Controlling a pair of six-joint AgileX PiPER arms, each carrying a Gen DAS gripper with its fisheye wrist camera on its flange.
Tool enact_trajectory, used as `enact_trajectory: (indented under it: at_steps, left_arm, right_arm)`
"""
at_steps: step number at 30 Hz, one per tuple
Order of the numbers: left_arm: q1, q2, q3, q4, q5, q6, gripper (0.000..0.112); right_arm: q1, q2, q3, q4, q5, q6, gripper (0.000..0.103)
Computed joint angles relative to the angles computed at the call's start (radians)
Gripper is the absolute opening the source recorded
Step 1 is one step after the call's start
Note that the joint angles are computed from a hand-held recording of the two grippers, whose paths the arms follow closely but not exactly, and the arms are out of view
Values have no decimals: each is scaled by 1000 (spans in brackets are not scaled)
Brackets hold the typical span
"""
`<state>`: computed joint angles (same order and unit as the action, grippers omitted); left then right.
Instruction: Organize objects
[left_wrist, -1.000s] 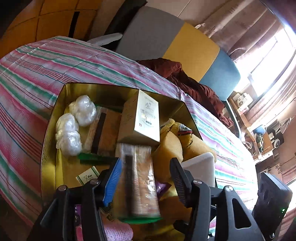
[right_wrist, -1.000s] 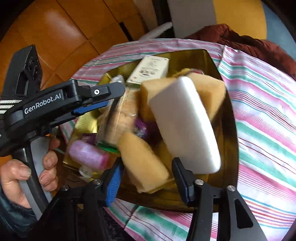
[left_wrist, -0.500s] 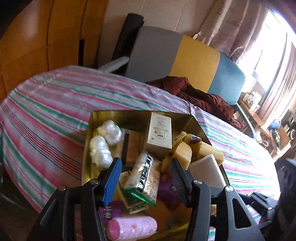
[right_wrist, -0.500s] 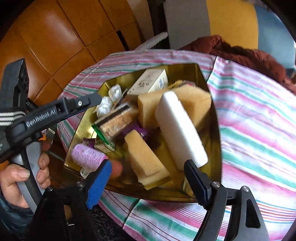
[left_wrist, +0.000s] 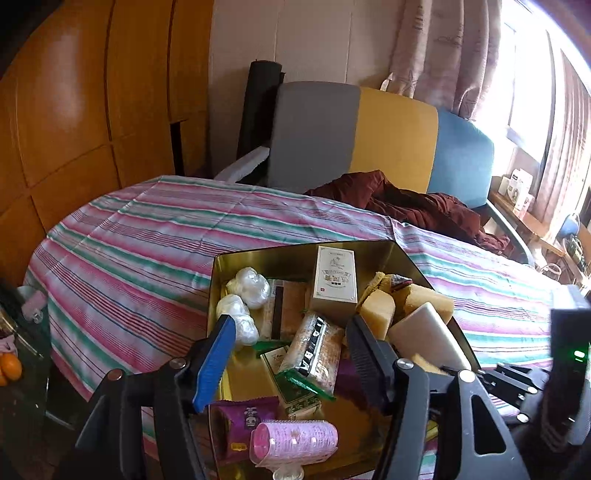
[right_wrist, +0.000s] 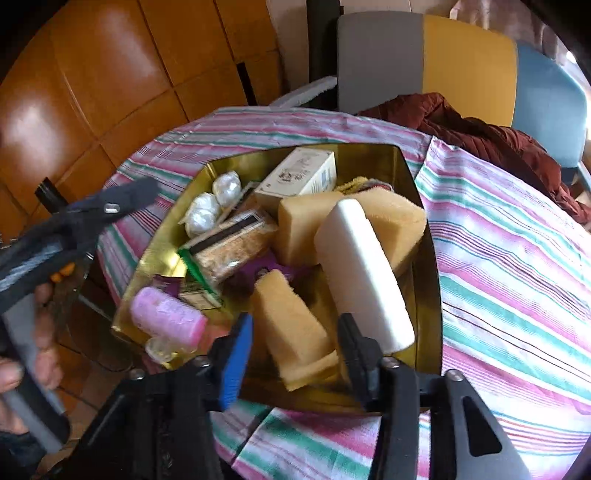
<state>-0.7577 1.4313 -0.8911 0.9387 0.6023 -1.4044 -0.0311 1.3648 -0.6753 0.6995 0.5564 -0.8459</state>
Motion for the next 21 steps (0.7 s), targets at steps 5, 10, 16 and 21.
enact_trajectory:
  at_steps: [5, 10, 16, 21]
  left_arm:
    - [-19, -4, 5, 0, 15, -7, 64]
    - [-34, -4, 8, 4, 32, -29, 64]
    - [-60, -16, 9, 22, 70, -68, 64]
    - [-100, -18, 1, 38, 143, -102, 73]
  right_arm:
    - [31, 82, -19, -47, -71, 61, 44]
    - [10, 84, -12, -29, -55, 36, 46]
    - [4, 16, 14, -26, -43, 38, 72]
    - [18, -81, 51, -55, -54, 86, 89]
